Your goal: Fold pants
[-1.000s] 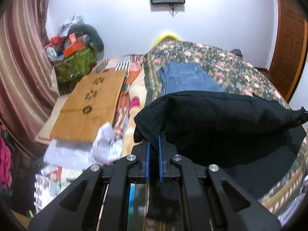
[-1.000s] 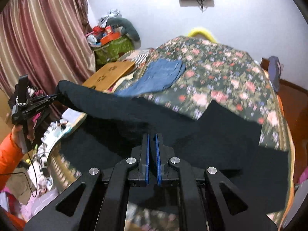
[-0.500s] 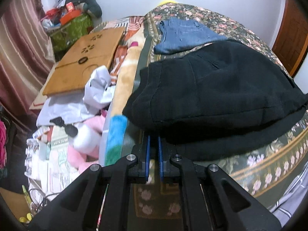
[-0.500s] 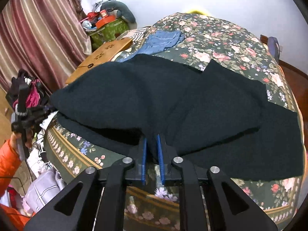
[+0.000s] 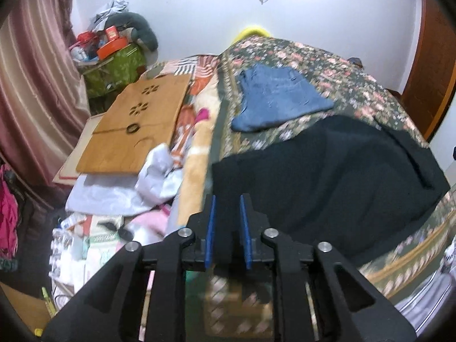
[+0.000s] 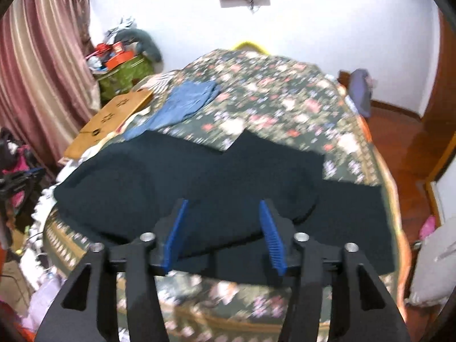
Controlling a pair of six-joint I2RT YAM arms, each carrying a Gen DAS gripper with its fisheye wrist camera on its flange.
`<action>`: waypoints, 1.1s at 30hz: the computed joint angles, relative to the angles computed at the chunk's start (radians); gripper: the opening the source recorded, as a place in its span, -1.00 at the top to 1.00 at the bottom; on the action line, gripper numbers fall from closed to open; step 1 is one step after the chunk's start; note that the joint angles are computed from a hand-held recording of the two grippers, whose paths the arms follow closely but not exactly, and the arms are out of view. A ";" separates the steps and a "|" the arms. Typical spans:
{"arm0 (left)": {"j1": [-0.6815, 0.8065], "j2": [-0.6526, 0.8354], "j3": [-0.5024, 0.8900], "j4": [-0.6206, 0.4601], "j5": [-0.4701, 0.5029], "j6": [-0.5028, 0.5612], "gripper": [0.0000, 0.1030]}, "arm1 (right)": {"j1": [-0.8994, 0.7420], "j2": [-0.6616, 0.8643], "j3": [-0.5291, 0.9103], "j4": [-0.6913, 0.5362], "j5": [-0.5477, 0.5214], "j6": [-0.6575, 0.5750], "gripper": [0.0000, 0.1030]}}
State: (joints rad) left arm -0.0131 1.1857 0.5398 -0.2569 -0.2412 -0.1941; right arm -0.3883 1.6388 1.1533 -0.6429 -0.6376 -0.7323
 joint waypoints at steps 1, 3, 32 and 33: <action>-0.017 0.031 0.025 0.007 -0.008 -0.009 0.54 | 0.009 0.012 0.019 -0.001 0.007 0.004 -0.05; -0.056 0.120 0.103 0.022 -0.026 -0.028 0.15 | 0.032 0.033 0.048 0.013 0.021 0.022 -0.23; -0.181 0.890 0.766 0.024 0.060 0.014 -0.71 | 0.295 0.961 1.098 -0.312 0.173 0.225 -0.18; -0.180 0.900 0.773 0.021 0.064 0.014 -0.71 | 0.290 0.976 1.124 -0.329 0.159 0.227 -0.07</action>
State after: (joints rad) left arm -0.1934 2.0858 1.3131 -0.2358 -0.1773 -0.1806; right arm -0.0979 2.6150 2.2775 -0.9716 -0.4783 -0.5053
